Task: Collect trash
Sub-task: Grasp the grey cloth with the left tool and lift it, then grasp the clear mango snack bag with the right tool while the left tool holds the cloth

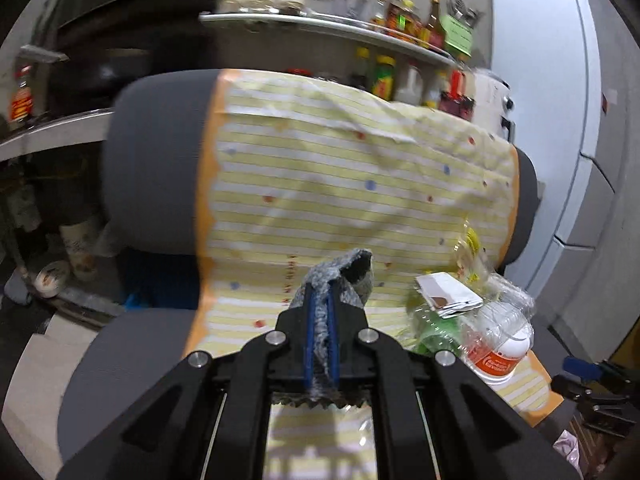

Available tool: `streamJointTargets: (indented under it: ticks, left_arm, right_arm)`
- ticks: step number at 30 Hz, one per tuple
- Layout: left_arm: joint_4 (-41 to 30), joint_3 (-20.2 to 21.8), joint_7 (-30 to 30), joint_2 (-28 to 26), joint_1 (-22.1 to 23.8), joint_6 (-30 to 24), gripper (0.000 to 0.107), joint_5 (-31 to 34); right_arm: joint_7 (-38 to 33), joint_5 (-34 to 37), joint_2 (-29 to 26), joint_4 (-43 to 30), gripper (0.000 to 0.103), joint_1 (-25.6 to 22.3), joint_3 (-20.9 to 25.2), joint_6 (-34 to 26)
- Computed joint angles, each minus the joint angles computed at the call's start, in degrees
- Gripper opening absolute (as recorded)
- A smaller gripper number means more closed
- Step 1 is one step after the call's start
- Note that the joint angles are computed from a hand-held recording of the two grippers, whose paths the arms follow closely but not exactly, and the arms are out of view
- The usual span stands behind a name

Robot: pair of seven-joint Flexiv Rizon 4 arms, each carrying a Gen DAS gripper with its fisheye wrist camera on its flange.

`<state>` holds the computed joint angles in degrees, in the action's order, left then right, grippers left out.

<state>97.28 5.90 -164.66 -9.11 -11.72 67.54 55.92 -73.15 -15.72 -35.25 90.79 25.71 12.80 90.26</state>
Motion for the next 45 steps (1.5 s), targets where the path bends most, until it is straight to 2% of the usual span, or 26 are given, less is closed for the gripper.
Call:
streamJointTargets:
  ticks: [1,4,6,8,13,14,19,24,27,28,29,30,31,32,33,34,36,40,45]
  left_arm:
    - [1.82,0.48,-1.18,1.15,0.01,0.84,0.004,0.33]
    - [4.24,0.01,-4.41,2.56,-0.21,-1.78,0.004,2.22]
    - [6.79,-0.24,-4.62,2.70,1.46,0.89,0.004,0.32]
    - [8.19,-0.54,-4.46,1.62,2.17,1.94,0.004,-1.38]
    - [11.05,0.25,-1.82,-1.28,2.90,7.38,0.004,-6.20]
    - [11.39,0.57,-1.09,-1.83,2.81,8.09,0.004,-7.25]
    - [13.11,1.89,4.11,-4.45,2.31,12.32,0.004,-12.94]
    - [13.99,4.01,7.31,-6.23,0.66,14.58,0.004,-17.23]
    - [14.61,5.98,8.38,-6.60,-0.91,15.29,0.004,-19.07]
    - [14.74,6.50,8.82,-6.75,-1.36,15.39,0.004,-19.73]
    - [15.03,6.66,9.65,-6.90,-1.43,15.62,0.004,-20.72]
    - [15.25,6.94,10.30,-7.00,-1.69,15.65,0.004,-21.58]
    - [15.48,7.32,10.73,-7.06,-2.02,15.63,0.004,-22.26]
    - [15.70,7.59,11.18,-7.09,-2.28,15.75,0.004,-22.89]
    - [15.87,8.02,11.43,-7.04,-2.72,15.60,0.004,-23.27]
    - [15.83,8.53,11.42,-6.98,-3.31,15.31,0.004,-23.35]
    - [15.67,9.36,11.12,-6.77,-4.25,15.01,0.004,-23.07]
    - [14.10,10.06,9.80,-5.55,-6.24,13.22,0.004,-20.42]
    - [10.33,8.26,6.53,-3.04,-8.23,10.88,0.004,-13.01]
  right_arm:
    - [-1.22,-0.31,-0.74,-0.77,0.058,-0.61,1.80,-0.28]
    - [-6.26,-0.32,-4.97,-5.27,0.061,-2.72,9.23,-4.23]
    - [-9.15,0.62,-7.74,-8.34,0.065,-2.46,11.85,-6.47]
    - [-9.49,0.99,-9.21,-10.30,0.069,0.25,9.86,-7.65]
    - [-10.93,3.72,-13.24,-16.15,0.074,3.62,8.38,-12.41]
    - [-9.55,4.11,-13.74,-17.15,0.074,4.94,6.18,-12.63]
    - [-8.91,8.03,-16.86,-22.78,0.074,4.17,6.75,-17.30]
    - [-8.29,4.58,-16.42,-20.81,0.075,9.44,-0.43,-13.90]
    - [-9.53,3.55,-16.67,-20.65,0.075,9.22,1.30,-14.16]
    - [-12.75,5.39,-17.10,-21.76,0.070,8.49,3.73,-15.92]
    - [-13.28,6.42,-17.19,-22.05,0.070,8.37,4.30,-16.23]
    - [-10.93,4.75,-16.94,-21.25,0.065,9.04,3.00,-14.99]
    - [-9.82,4.26,-16.52,-20.60,0.050,9.98,1.27,-13.67]
    - [-9.21,4.11,-16.26,-20.15,0.039,9.77,1.41,-12.85]
    - [-11.21,6.86,-16.25,-20.95,0.023,8.68,3.41,-13.44]
    - [-11.32,6.79,-16.43,-21.14,0.018,6.74,6.41,-13.54]
    - [-11.86,8.73,-15.34,-19.86,0.011,5.51,7.64,-10.48]
    - [-12.92,10.22,-12.67,-16.73,0.010,3.16,9.71,-5.03]
    - [-11.08,9.82,-6.06,-7.43,0.009,0.29,9.14,5.16]
